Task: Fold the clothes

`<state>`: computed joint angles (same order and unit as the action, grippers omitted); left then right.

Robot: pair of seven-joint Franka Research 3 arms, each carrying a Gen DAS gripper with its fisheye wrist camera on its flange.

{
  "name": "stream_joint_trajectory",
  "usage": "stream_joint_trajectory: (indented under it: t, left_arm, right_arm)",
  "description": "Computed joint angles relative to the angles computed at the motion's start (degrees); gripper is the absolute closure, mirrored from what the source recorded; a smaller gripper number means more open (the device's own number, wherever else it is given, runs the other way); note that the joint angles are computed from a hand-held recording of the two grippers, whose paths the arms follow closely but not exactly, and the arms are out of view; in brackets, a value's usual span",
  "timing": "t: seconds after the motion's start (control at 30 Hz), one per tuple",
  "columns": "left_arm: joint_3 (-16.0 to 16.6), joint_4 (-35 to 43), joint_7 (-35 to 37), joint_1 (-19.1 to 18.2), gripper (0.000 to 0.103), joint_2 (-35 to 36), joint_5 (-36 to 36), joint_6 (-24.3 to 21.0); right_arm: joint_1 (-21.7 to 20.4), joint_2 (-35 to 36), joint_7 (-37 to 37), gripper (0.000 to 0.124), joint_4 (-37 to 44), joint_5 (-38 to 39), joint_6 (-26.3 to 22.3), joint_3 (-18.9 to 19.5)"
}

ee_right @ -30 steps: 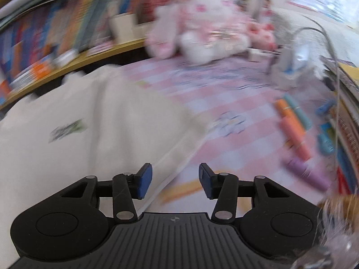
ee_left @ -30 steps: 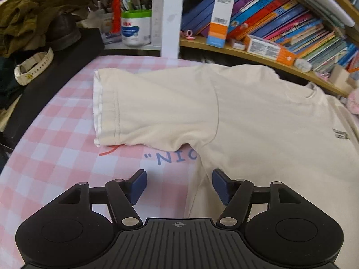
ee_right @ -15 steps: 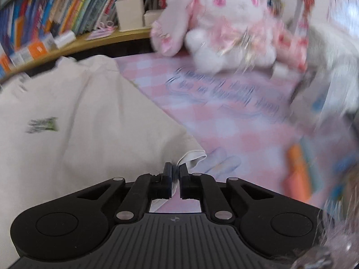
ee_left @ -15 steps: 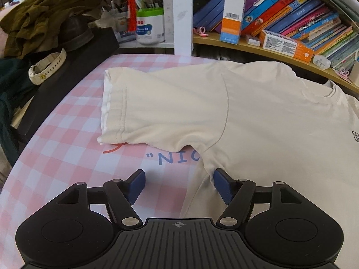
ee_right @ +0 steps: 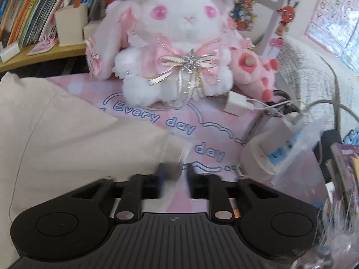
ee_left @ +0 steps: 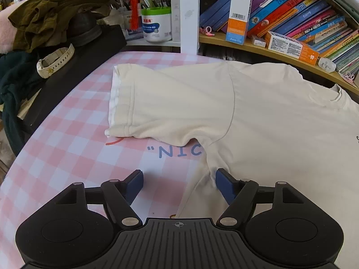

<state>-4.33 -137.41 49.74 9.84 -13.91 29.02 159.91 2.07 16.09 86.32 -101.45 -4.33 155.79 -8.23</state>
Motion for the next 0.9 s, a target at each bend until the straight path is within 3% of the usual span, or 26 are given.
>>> stream_joint_trajectory:
  t: [0.1, 0.23, 0.3, 0.43, 0.5, 0.6, 0.67, 0.73, 0.9]
  left_arm:
    - [0.18, -0.34, 0.52, -0.08, 0.03, -0.17, -0.18, 0.47]
    - [0.08, -1.09, 0.53, 0.33, 0.03, -0.36, 0.42, 2.05]
    - [-0.24, -1.77, -0.15, 0.91, 0.03, -0.53, 1.55, 3.43]
    - [0.23, -2.47, 1.06, 0.94, 0.033, -0.57, 1.39, 5.36]
    - [0.97, -2.77, 2.94, 0.45, 0.058, -0.53, 0.25, 6.7]
    - [3.33, -2.39, 9.23, -2.08, 0.091, -0.15, -5.17, 7.05]
    - [5.78, -1.98, 15.75, -4.72, 0.097, 0.29, -11.23, 6.91]
    - [7.05, -2.14, 20.2, -5.86, 0.098, 0.4, -15.96, 7.24]
    - [7.8, -3.64, 26.22, -5.57, 0.099, -0.13, -22.05, 8.98]
  right_arm:
    - [-0.8, -6.47, -2.8, 0.09, -6.79, 2.82, 3.23, 1.59]
    - [-1.7, -17.79, -17.11, 0.079, -17.24, 20.84, 2.58, 5.81]
    - [0.02, -23.15, -18.73, 0.078, -22.78, 25.13, 0.74, 6.11]
    - [-0.41, -29.55, -7.35, 0.081, -32.31, 16.69, 2.57, 10.39]
    - [-1.91, -31.44, 0.65, 0.084, -35.66, 9.96, 3.94, 13.51]
    - [-1.86, -32.91, 7.38, 0.092, -37.65, 5.49, 2.68, 14.87]
    - [-1.05, -33.66, 8.99, 0.097, -38.8, 4.65, 2.9, 14.38]
    - [0.08, -33.91, 9.21, 0.118, -38.73, 4.84, 2.26, 13.67]
    - [2.72, -34.02, 9.2, 0.12, -38.53, 6.34, 1.09, 13.08]
